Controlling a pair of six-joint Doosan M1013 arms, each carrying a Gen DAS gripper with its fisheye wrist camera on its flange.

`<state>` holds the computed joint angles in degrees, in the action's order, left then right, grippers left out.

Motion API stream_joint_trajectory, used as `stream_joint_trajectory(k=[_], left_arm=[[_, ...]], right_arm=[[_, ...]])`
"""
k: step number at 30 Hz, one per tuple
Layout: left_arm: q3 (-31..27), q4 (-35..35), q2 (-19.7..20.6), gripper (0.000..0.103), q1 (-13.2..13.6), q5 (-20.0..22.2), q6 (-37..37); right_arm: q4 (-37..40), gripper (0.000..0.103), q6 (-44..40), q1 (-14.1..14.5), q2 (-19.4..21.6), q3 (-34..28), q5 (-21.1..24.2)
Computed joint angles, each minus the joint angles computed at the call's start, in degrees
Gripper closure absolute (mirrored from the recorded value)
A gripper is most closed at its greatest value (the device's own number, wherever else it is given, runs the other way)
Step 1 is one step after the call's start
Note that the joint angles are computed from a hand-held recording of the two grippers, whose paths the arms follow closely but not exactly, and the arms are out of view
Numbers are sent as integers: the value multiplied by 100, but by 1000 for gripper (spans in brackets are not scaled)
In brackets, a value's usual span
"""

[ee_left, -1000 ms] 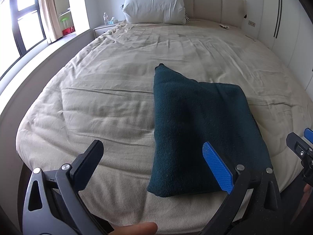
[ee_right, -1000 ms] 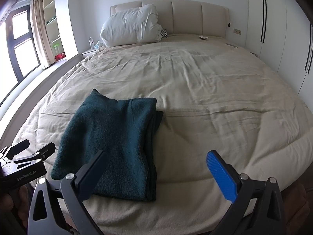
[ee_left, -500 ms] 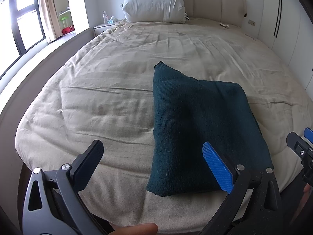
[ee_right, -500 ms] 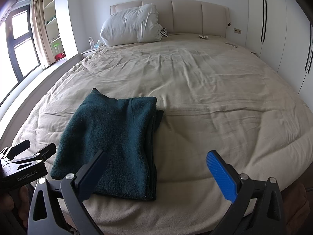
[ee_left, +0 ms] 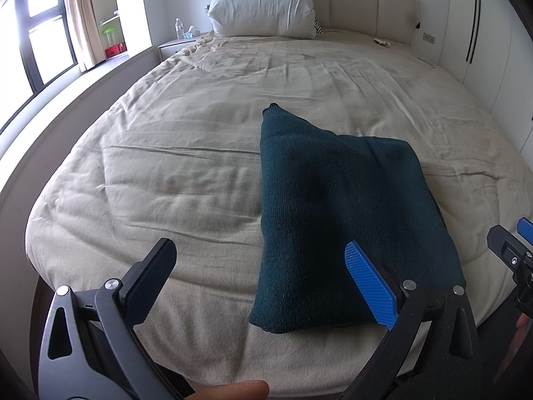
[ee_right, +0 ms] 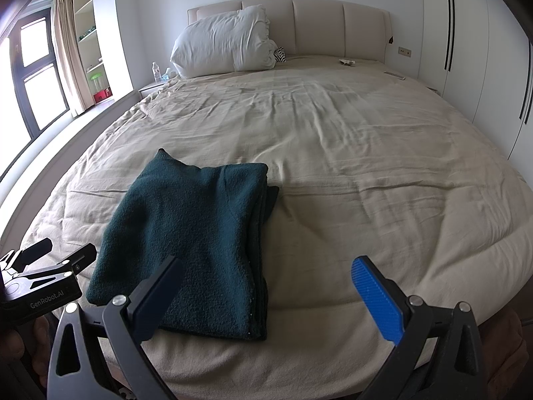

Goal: Fold small clothes

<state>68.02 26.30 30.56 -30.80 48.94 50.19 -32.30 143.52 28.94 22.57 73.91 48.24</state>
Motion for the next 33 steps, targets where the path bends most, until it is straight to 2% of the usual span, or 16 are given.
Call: stream_joint_trajectory(k=[33], left_arm=[[57,-7,-15,0,-1,-22,13]], right_arm=[[62,0,-55,-21,0,-6,-9]])
